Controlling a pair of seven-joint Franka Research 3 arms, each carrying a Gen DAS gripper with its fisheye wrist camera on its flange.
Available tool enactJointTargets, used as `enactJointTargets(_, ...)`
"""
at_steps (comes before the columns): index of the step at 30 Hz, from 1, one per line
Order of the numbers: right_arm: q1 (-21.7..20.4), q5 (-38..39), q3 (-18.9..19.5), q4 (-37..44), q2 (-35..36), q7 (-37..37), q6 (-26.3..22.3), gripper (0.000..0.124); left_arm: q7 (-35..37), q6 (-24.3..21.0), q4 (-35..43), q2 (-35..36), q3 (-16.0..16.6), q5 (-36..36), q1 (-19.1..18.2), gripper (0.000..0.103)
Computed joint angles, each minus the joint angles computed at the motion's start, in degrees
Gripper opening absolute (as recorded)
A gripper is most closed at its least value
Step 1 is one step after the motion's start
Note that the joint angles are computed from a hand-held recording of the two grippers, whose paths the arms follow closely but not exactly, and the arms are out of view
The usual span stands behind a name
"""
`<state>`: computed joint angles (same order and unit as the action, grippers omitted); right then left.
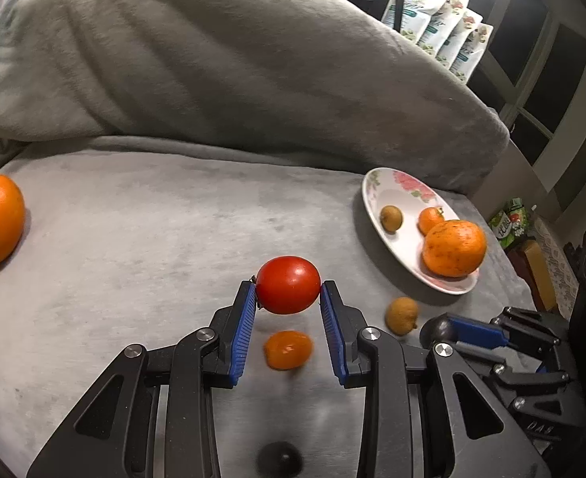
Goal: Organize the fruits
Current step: 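Close the right tool on the dark plum while the left tool closes on the red tomato, then carry the plum and tomato over the plate and open both tools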
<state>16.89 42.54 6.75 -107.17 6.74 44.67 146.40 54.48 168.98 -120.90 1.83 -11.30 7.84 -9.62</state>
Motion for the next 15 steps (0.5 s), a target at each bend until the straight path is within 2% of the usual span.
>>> enactJointTargets(15, -2.5, 3.6, -1.5, 3.2, -0.3, -1.4, 0.7, 0.027, 1.0, -1.0, 5.6, 3.3, -1.4, 0.7, -1.7, 0.032)
